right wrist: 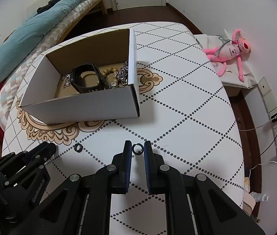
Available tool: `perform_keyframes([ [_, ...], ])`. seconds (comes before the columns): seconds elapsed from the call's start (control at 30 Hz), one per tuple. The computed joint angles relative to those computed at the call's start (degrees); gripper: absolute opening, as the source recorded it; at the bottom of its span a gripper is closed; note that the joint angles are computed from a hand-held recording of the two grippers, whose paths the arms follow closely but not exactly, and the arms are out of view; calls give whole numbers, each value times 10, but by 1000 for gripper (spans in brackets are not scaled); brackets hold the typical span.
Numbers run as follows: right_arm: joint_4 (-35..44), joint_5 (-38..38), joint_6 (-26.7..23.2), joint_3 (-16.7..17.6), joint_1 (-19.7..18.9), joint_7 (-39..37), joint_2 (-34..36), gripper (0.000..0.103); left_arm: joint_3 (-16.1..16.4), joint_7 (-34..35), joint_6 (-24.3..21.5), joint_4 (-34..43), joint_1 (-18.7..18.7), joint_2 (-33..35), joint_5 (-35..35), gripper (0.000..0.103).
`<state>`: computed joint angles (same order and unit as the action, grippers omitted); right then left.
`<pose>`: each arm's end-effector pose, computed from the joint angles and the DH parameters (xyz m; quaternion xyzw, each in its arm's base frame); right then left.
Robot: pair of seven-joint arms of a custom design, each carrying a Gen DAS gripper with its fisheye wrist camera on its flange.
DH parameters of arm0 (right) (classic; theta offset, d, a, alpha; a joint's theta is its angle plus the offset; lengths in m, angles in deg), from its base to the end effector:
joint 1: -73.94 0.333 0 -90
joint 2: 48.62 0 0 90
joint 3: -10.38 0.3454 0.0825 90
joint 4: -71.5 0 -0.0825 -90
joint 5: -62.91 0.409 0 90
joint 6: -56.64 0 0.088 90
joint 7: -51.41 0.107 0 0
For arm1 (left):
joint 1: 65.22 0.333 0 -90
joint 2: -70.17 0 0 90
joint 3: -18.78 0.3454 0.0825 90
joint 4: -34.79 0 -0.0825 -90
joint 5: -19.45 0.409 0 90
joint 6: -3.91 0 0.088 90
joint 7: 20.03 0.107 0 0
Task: Organize jewelry
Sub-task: 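Grasp a small black ring from the table with the right gripper, then lower the black ring into the white box and open the right gripper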
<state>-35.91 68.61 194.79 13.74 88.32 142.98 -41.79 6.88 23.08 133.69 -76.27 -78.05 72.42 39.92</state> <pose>0.6228 0.1983 0.5115 -0.7629 0.6110 -0.0842 0.1939 0.5671 -0.2495 0.5131 -0.7572 0.6203 -0.1163 0.1683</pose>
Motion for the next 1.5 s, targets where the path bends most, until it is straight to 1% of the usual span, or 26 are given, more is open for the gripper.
perform_keyframes([
  [0.17, -4, 17, 6, 0, -3, -11, -13, 13, 0, 4, 12, -6, 2, -15, -4, 6],
  [0.3, -3, 41, 12, 0, -7, -28, -29, 13, 1, 11, 32, -12, 9, -43, -25, 6],
  [0.43, 17, 76, 7, -1, -11, -50, -36, 13, 6, 43, 58, 2, 20, -62, -74, 6],
  [0.53, 59, 106, -13, 0, -13, -67, -21, 13, 14, 80, 65, 36, 31, -49, -123, 6],
  [0.6, 98, 112, -28, 2, -13, -74, 3, 13, 18, 110, 60, 67, 38, -28, -150, 6],
  [0.67, 140, 113, -48, 4, -13, -74, 33, 13, 21, 120, 49, 96, 44, -6, -154, 6],
  [0.77, 213, 114, -101, 8, -16, -70, 87, 13, 25, 150, 9, 145, 52, 35, -175, 7],
  [0.8, 237, 110, -121, 8, -17, -67, 105, 13, 26, 149, -11, 160, 52, 45, -170, 9],
  [0.87, 275, 98, -155, 8, -16, -64, 135, 13, 28, 142, -55, 192, 50, 67, -155, 9],
  [0.9, 297, 89, -175, 8, -15, -63, 150, 13, 29, 141, -65, 200, 49, 74, -152, 11],
  [0.93, 328, 82, -208, 8, -15, -60, 170, 14, 30, 139, -75, 208, 49, 80, -148, 16],
  [0.97, 343, 82, -225, 9, -16, -59, 181, 14, 32, 136, -82, 212, 48, 84, -143, 29],
  [1.0, 357, 80, -241, 9, -17, -59, 190, 15, 34, 129, -89, 216, 46, 86, -131, 39],
  [1.03, 369, 74, -249, 8, -15, -58, 197, 21, 36, 120, -95, 218, 44, 87, -117, 63],
  [1.07, 366, 71, -244, 7, -15, -58, 195, 31, 38, 109, -100, 219, 40, 87, -98, 79],
  [1.1, 367, 73, -243, 9, -16, -61, 195, 35, 39, 102, -104, 219, 38, 86, -83, 80],
  [1.17, 367, 56, -236, 4, -11, -59, 191, 51, 41, 90, -112, 217, 35, 83, -60, 82],
  [1.2, 364, 43, -228, 0, -6, -57, 188, 53, 40, 90, -116, 218, 36, 84, -60, 85],
  [1.27, 370, 23, -229, -4, 0, -49, 190, 59, 40, 84, -122, 212, 36, 82, -52, 101],
  [1.3, 372, 12, -231, -6, 3, -44, 191, 64, 40, 80, -123, 206, 35, 79, -44, 102],
  [1.37, 371, -23, -228, -14, 14, -34, 191, 93, 39, 71, -120, 193, 32, 73, -26, 102],
  [1.4, 366, -40, -223, -17, 19, -30, 189, 95, 38, 71, -117, 191, 32, 72, -24, 103],
  [1.5, 352, -66, -213, -19, 24, -29, 181, 97, 36, 62, -114, 182, 31, 66, -16, 103],
])
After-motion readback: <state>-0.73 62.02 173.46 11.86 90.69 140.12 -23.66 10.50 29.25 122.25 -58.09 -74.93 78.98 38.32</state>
